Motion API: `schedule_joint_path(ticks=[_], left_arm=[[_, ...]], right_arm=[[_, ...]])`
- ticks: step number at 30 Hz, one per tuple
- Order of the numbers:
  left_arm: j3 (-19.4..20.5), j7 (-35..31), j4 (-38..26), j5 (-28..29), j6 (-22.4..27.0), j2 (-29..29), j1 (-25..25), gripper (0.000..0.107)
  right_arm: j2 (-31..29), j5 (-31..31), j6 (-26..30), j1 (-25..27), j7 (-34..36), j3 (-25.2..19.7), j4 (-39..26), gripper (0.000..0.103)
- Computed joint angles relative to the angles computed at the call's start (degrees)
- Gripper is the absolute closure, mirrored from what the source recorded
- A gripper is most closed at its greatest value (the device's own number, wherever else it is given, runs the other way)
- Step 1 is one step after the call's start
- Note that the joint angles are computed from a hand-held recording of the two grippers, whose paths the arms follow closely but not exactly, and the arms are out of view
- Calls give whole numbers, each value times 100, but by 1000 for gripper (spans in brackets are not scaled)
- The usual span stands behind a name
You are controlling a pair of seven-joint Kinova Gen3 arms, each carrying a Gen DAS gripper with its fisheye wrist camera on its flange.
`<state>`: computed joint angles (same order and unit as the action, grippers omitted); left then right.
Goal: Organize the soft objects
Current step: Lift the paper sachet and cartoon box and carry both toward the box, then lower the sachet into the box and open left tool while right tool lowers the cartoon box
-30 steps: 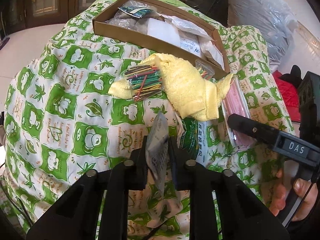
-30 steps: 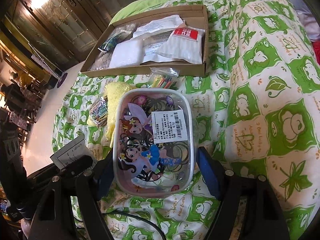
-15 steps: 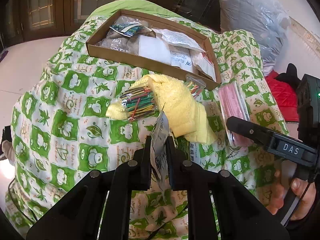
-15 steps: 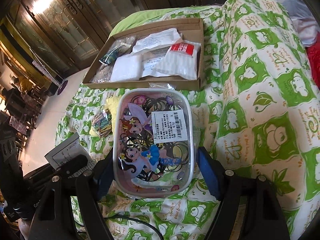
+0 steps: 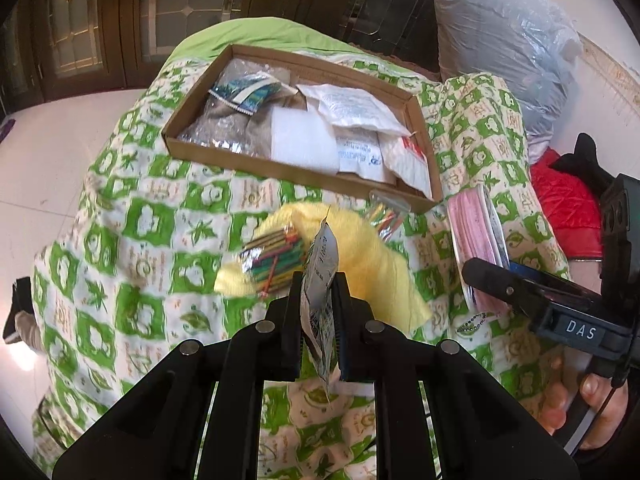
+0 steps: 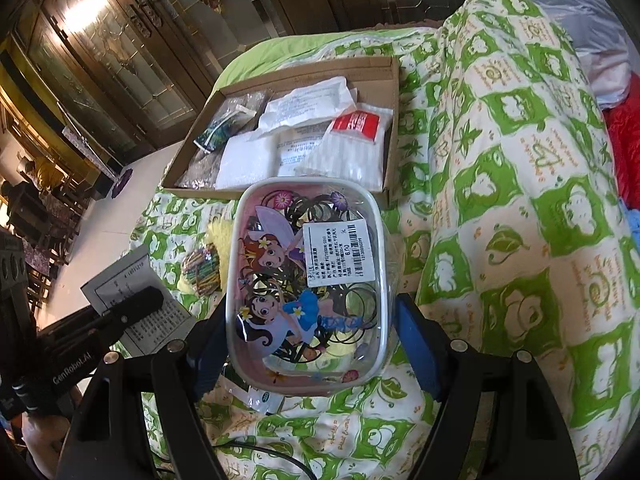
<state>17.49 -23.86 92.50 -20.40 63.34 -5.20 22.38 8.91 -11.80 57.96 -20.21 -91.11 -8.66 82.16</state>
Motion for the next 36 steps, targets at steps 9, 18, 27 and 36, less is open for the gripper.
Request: schedule_joint_path(ticks=[9,18,27,36], left_arm=[[-115,-273,-207,-5,44,170,9,96],[-272,-571,-380,64,58,296,-17,96],[-486,-1015,-747,90,121,477,-151,96],[-834,-1667,-1007,493,-124,820,-446,96]], right_arm=[[185,69,179,7,-27,31,-360,26],[425,167,319,-14,-73,53,-711,26],[818,380,403,-127,-210,99,-1416,26],[1489,678,619,-334,-375,187,-2307,26]])
